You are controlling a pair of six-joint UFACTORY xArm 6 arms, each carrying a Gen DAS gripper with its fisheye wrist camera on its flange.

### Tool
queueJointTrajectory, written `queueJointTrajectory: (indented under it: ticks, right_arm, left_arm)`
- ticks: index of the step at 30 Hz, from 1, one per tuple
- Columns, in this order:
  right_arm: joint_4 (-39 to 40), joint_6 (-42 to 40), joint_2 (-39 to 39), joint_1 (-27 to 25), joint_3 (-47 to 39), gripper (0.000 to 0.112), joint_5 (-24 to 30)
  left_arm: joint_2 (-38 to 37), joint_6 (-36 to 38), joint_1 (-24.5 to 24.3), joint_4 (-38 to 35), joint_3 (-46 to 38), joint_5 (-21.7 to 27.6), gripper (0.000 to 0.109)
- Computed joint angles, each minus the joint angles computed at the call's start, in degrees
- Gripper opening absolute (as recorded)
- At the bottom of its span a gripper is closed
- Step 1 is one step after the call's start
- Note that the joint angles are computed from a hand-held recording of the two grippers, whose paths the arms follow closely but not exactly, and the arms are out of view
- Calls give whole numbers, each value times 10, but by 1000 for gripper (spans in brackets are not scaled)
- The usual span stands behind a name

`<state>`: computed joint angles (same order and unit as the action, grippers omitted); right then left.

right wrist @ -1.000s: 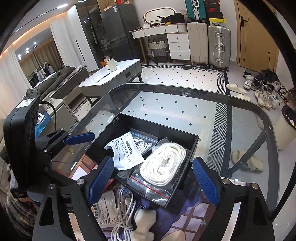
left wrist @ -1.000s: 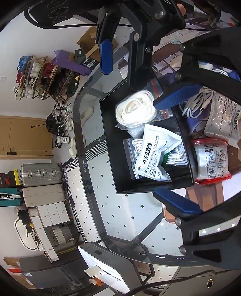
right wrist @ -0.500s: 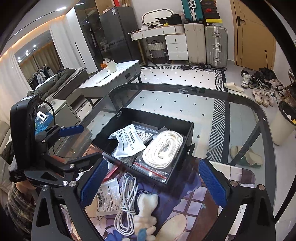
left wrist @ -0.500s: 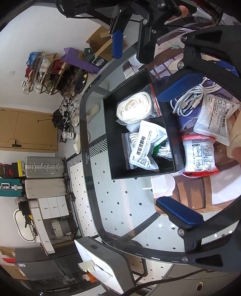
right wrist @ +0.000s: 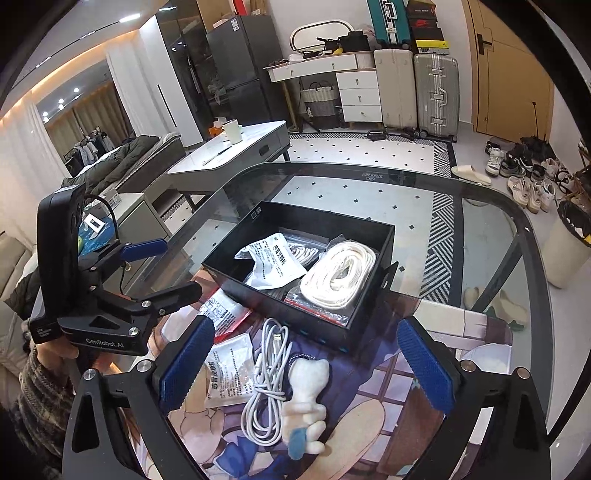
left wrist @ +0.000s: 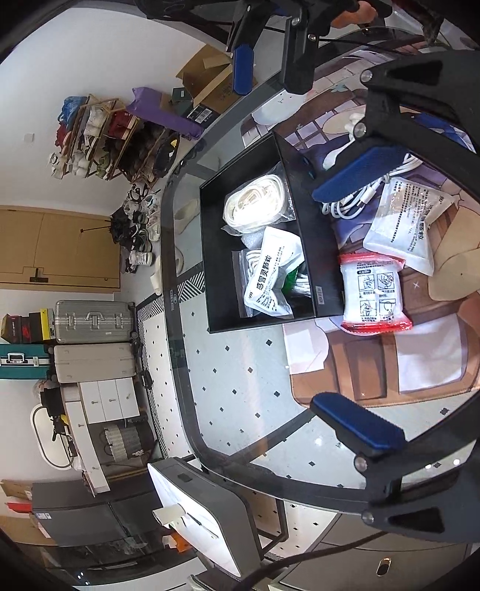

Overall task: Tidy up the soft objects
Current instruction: 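Withdraw both grippers up from the box toward the remaining items, then grasp the red-edged white packet with the left gripper while the right grasps the loose white cable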

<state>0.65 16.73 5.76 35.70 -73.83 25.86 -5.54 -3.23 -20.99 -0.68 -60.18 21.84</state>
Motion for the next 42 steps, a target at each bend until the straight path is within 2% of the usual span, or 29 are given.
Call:
queueJointTrajectory:
  ticks: [16,42]
  right_arm:
    - [24,-50,18,22,-22,101,21]
    - [62,-105,111,31,-85,98,53]
  left_arm:
    - [-12,14,11,-13,32,-12,103]
    - [23,57,11,-59,32,-3,103]
